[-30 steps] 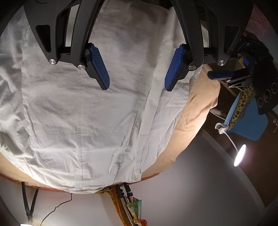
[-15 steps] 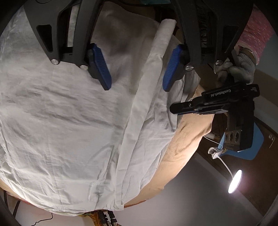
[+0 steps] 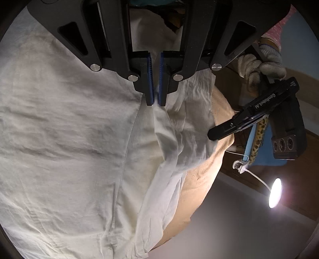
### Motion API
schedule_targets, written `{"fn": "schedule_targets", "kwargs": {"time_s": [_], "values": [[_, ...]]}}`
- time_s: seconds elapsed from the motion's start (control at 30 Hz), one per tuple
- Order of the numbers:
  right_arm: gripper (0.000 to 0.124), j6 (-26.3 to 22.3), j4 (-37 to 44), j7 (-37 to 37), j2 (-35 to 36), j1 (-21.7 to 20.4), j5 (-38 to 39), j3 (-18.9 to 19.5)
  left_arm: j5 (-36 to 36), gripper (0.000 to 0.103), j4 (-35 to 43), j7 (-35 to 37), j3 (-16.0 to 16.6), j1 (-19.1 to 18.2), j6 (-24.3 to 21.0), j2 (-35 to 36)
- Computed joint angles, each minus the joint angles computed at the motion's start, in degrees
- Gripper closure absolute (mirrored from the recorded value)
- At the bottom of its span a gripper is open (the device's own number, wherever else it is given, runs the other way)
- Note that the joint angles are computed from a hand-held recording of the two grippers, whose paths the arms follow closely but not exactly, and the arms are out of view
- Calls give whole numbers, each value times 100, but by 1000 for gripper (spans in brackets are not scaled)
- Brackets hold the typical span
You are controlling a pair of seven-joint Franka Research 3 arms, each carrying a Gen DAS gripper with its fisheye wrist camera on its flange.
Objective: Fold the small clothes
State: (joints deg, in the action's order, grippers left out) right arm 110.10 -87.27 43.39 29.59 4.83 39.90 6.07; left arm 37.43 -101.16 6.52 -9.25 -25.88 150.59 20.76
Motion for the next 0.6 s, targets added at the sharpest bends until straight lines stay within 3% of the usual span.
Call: {"fn": "schedule_targets", "kwargs": {"time_s": [0.03, 0.07, 0.17, 0.2, 0.23, 0.33, 0.47, 0.6], "values": [[117, 100, -97, -92, -93, 36, -87, -15, 132, 67, -36, -124, 48, -90, -110, -52], [117, 323, -294, -240, -263, 82, -172, -38, 308, 57, -68, -320, 93, -199, -250, -101], [101, 804, -716, -661, -682, 156, -314, -69, 738, 46, -349, -990, 101, -333, -249, -277], [89, 903, -797, -830, -792, 122, -216, -57, 846, 44, -440, -1238, 87, -346, -157, -299], [81, 993, -871, -1001, -915, 79, -63, -40, 921, 44, -517, -1447, 66, -344, -40, -301], [80, 913, -647, -1102, -1016, 49, 176, -47, 1062, 44, -596, -1747, 5, -338, 256, -210], [80, 725, 163, -651, -760, 194, 146, -26, 1388, 46, -451, -2002, 32, -496, 40, -118], [79, 379, 1602, 325, 90, 495, -210, 57, 1745, 62, -569, -2664, 112, -570, 71, -185]]}}
